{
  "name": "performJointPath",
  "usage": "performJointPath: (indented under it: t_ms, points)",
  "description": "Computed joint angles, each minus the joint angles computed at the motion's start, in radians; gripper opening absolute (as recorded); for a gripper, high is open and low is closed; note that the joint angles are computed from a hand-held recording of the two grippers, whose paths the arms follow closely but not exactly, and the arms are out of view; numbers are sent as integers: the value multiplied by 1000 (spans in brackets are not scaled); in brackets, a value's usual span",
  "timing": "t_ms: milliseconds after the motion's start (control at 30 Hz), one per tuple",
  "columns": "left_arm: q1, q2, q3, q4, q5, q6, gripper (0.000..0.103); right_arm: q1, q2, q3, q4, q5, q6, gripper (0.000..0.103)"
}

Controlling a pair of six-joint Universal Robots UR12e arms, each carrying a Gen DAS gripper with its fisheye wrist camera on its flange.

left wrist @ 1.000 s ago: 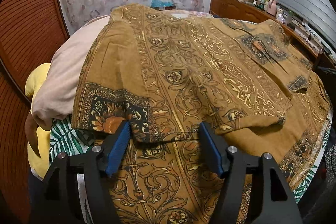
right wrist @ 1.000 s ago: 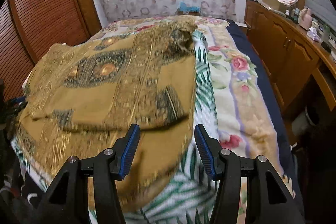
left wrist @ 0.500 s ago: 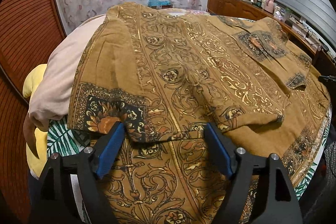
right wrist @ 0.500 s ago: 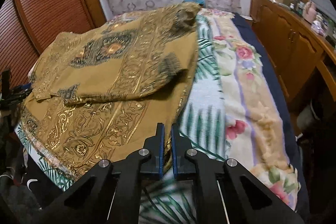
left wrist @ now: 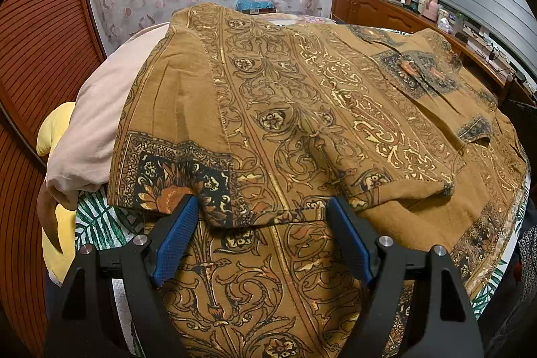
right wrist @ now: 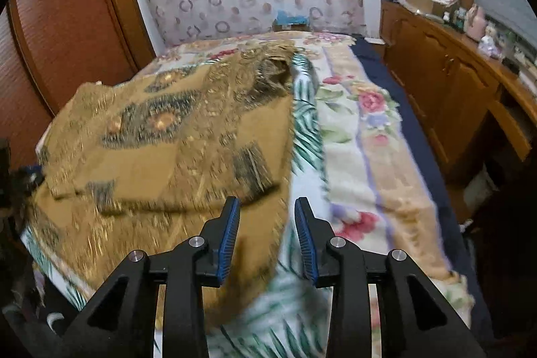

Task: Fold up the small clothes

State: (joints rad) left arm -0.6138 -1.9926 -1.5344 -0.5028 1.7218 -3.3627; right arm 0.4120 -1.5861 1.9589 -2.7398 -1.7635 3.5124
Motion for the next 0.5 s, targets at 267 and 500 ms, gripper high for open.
performJointPath:
  t_ms: [267,500]
  points:
    - [-1,1,-1,1,1,-2,80,-15,87,-64,0,9,44,35]
    - [-1,1,-1,1,1,-2,80,-6,92,-58,-50,-21,22,35]
